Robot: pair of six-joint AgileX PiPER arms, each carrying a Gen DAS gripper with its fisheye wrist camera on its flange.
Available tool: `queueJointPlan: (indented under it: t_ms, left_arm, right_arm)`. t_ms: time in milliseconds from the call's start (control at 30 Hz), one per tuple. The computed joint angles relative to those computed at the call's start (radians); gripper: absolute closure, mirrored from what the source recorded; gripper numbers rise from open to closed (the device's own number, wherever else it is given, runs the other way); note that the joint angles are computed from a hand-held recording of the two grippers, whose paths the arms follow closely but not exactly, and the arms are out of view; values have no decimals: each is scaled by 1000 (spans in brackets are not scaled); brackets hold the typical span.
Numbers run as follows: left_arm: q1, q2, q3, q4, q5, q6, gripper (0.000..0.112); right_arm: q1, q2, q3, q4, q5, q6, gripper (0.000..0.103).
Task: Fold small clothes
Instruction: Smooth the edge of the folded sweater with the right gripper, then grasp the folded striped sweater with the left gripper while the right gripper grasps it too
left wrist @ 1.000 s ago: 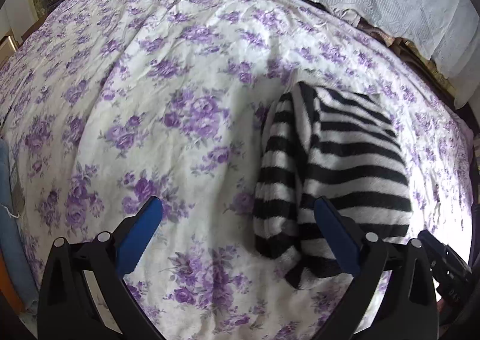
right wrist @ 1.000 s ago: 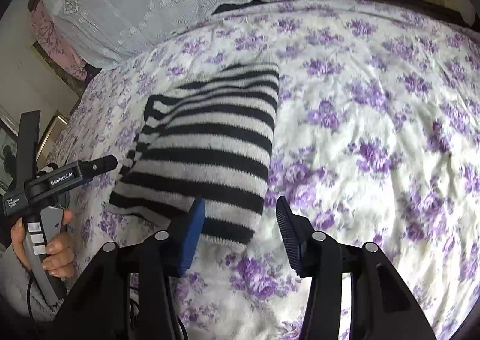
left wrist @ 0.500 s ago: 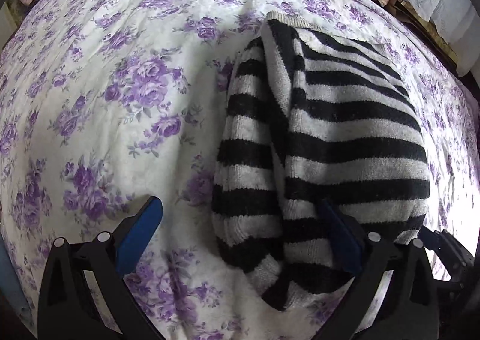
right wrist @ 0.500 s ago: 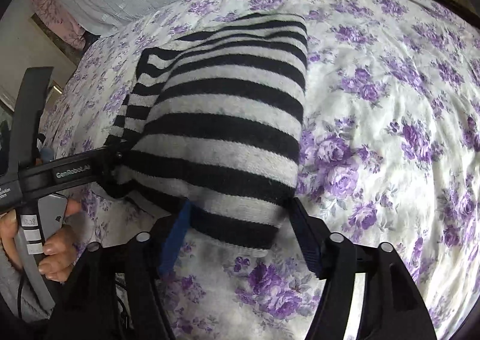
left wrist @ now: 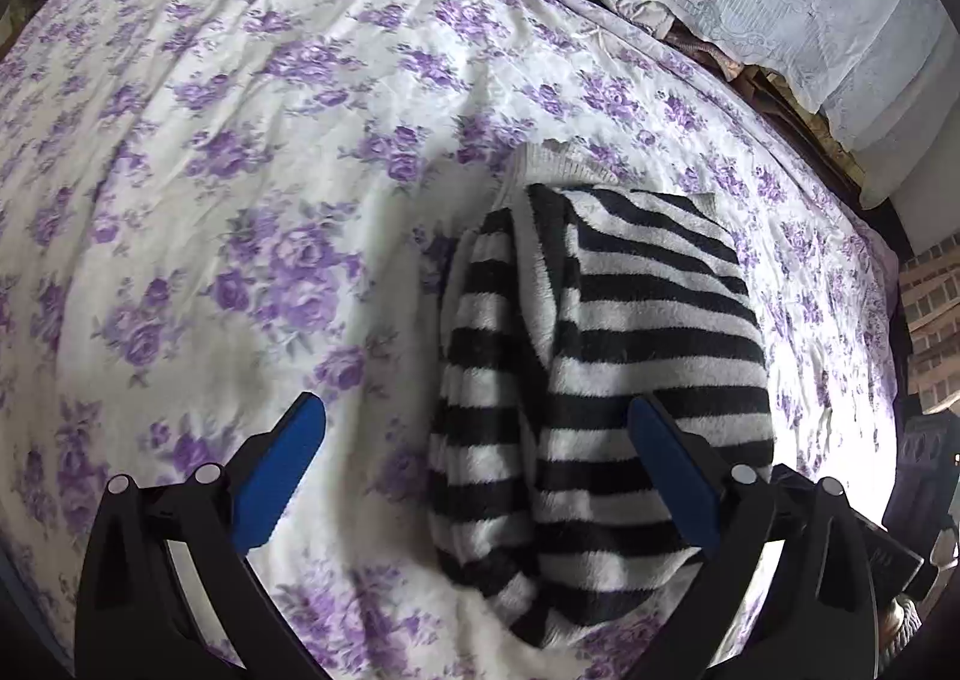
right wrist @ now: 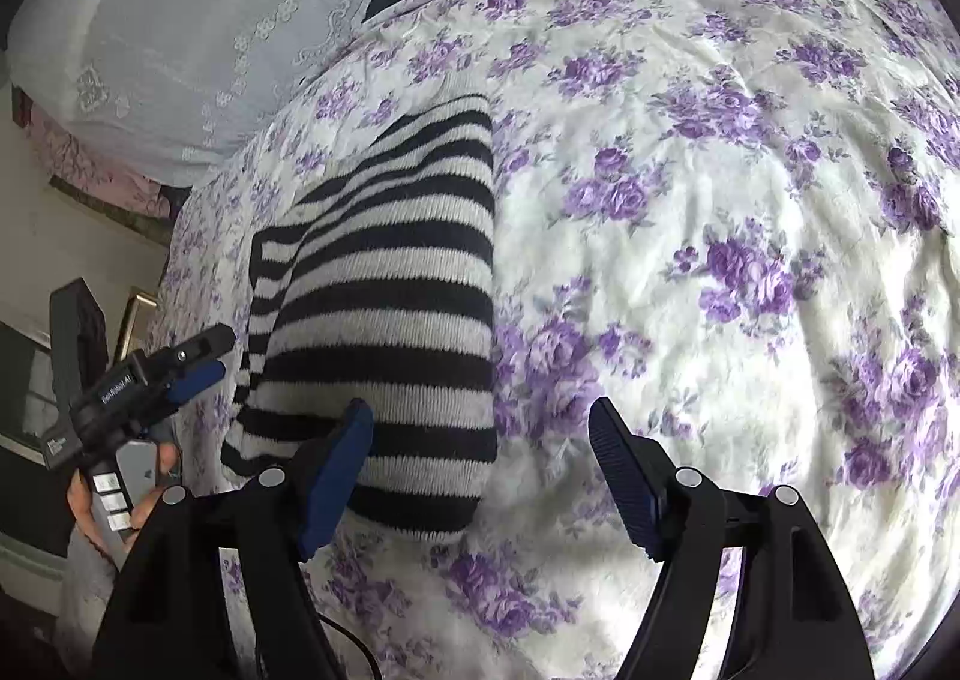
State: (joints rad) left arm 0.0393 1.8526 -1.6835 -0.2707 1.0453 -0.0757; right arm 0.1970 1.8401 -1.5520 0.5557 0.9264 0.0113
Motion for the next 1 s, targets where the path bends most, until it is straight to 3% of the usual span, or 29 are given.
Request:
queueJointPlan:
  t_ms: [333,700,900,1000]
  left_arm:
    - [1,125,-69,-117,51,52,14]
    - [22,127,-10,-218,-3,134,14]
    - [9,172,-63,-170,-11,128,13]
    - [11,166,-34,-186,-66,165,13]
  right_arm:
    - [-23,134,-156,71,44,-7,25]
    - [11,291,-342,169,74,7,25]
    - [32,374,-420,206,63,12,19]
    - [48,385,-440,184,48,-9,17]
